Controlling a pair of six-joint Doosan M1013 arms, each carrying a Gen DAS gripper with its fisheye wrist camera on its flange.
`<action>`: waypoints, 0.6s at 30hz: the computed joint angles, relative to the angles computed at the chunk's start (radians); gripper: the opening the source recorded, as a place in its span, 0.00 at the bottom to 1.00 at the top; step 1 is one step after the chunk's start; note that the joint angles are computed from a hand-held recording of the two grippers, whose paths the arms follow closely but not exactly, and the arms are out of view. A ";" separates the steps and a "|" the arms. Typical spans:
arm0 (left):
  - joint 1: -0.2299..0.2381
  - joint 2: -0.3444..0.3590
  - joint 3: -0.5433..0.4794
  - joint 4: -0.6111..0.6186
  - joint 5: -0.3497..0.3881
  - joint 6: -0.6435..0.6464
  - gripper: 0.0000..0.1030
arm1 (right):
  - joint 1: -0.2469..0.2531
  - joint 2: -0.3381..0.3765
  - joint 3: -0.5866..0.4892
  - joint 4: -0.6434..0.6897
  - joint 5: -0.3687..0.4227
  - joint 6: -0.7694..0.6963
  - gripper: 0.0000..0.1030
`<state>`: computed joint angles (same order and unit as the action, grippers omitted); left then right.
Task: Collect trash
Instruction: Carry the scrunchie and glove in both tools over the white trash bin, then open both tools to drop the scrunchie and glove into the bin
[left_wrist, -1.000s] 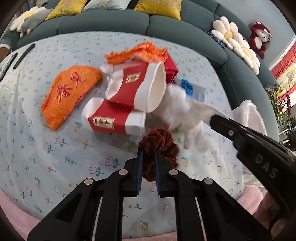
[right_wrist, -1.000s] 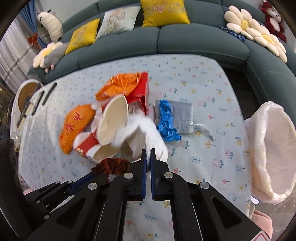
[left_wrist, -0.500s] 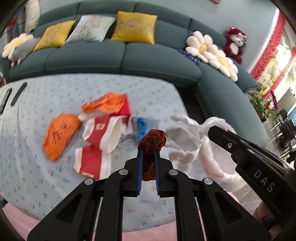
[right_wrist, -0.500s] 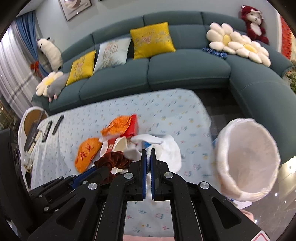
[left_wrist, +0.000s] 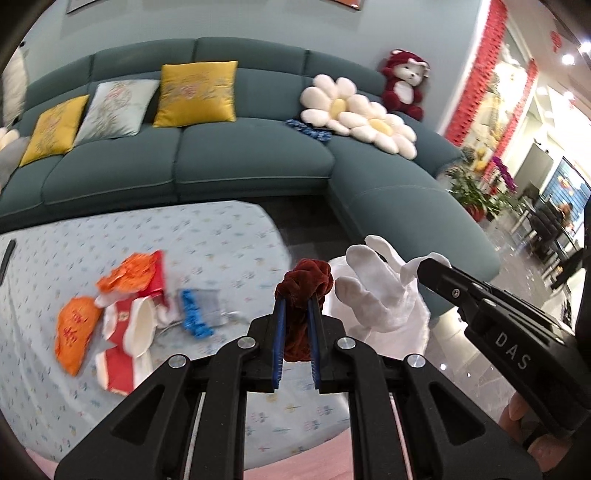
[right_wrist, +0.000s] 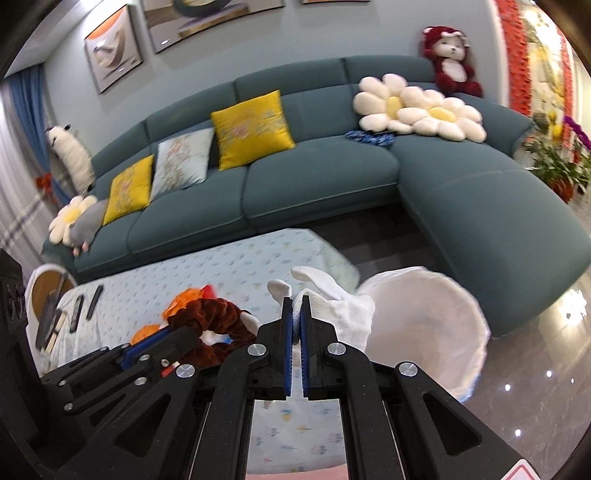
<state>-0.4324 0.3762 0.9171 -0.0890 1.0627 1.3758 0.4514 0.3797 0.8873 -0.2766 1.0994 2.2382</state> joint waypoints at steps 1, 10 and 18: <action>-0.006 0.011 -0.018 -0.010 0.008 0.009 0.11 | -0.007 -0.009 0.014 -0.008 -0.002 0.012 0.03; -0.045 0.073 -0.107 -0.047 0.055 0.048 0.11 | -0.049 -0.060 0.100 -0.044 -0.013 0.078 0.03; -0.065 0.128 -0.179 -0.077 0.104 0.052 0.12 | -0.078 -0.070 0.131 -0.046 -0.001 0.099 0.04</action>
<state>-0.4974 0.5040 0.7378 -0.1663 1.1671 1.4282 0.3737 0.3102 1.0182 -0.3225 1.0988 2.3371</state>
